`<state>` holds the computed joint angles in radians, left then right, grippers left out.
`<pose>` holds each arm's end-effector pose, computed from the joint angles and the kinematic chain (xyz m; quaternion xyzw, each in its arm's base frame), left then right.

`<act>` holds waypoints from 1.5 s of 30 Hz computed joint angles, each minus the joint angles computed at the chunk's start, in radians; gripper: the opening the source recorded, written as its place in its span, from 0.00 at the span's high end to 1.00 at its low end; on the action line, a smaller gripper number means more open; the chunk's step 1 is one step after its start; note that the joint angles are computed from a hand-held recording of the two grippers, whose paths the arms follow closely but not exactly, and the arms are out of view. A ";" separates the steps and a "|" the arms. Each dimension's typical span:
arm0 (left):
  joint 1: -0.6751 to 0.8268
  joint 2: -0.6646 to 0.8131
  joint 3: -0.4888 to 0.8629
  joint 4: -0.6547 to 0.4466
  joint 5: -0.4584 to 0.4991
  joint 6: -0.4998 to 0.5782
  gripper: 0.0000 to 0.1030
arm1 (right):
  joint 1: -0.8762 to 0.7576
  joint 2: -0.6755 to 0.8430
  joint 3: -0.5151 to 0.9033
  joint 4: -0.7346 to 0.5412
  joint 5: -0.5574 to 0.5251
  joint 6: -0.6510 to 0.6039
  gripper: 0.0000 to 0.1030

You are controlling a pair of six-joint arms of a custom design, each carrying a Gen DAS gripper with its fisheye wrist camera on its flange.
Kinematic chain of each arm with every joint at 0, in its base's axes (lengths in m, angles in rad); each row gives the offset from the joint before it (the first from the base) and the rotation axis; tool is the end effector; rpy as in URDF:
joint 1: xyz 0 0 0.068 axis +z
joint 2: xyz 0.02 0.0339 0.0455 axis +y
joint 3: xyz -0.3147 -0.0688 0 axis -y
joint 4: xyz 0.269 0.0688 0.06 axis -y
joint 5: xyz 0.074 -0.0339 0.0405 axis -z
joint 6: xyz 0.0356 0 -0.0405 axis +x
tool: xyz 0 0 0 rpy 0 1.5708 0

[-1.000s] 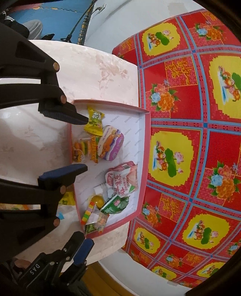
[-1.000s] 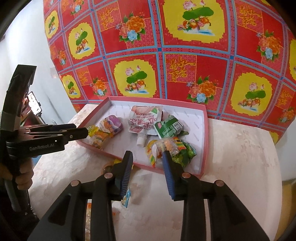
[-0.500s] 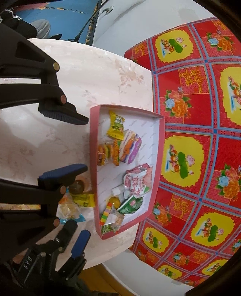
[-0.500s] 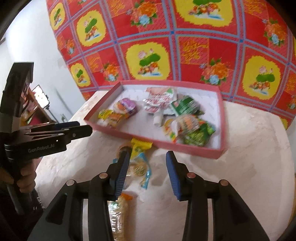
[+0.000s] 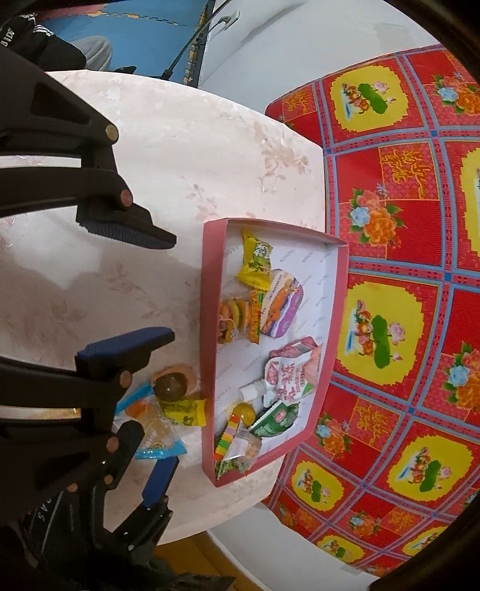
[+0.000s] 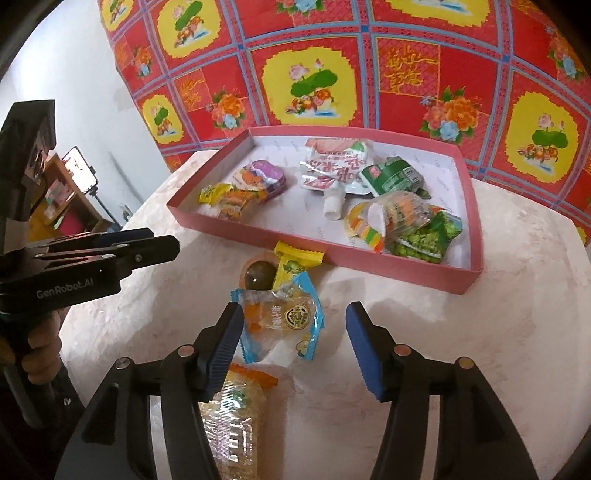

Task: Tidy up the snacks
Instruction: 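Withdraw both open tools from the tray toward the remaining snacks, then grasp the clear blue-ended candy packet with the right tool while the left tool grasps the brown round candy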

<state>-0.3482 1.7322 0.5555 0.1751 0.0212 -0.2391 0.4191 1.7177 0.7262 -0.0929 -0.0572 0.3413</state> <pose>0.2708 -0.0991 0.1065 0.0553 0.9581 -0.0910 0.2658 0.2867 0.1299 0.1357 -0.0446 0.9692 0.1151 0.2132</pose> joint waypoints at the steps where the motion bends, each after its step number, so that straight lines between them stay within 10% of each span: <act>1: 0.000 0.002 0.000 0.000 0.000 0.000 0.55 | 0.003 0.005 0.002 0.002 0.000 -0.001 0.42; 19: -0.017 0.008 0.011 -0.014 -0.008 -0.007 0.55 | 0.022 -0.012 -0.026 0.030 0.008 -0.019 0.65; 45: -0.122 0.101 0.066 0.013 0.009 -0.021 0.55 | -0.116 -0.163 -0.155 0.040 0.023 -0.027 0.67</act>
<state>-0.4706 1.8327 0.6213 0.1885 0.0301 -0.2600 0.3032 1.5542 0.5710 -0.0528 -0.0338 0.3147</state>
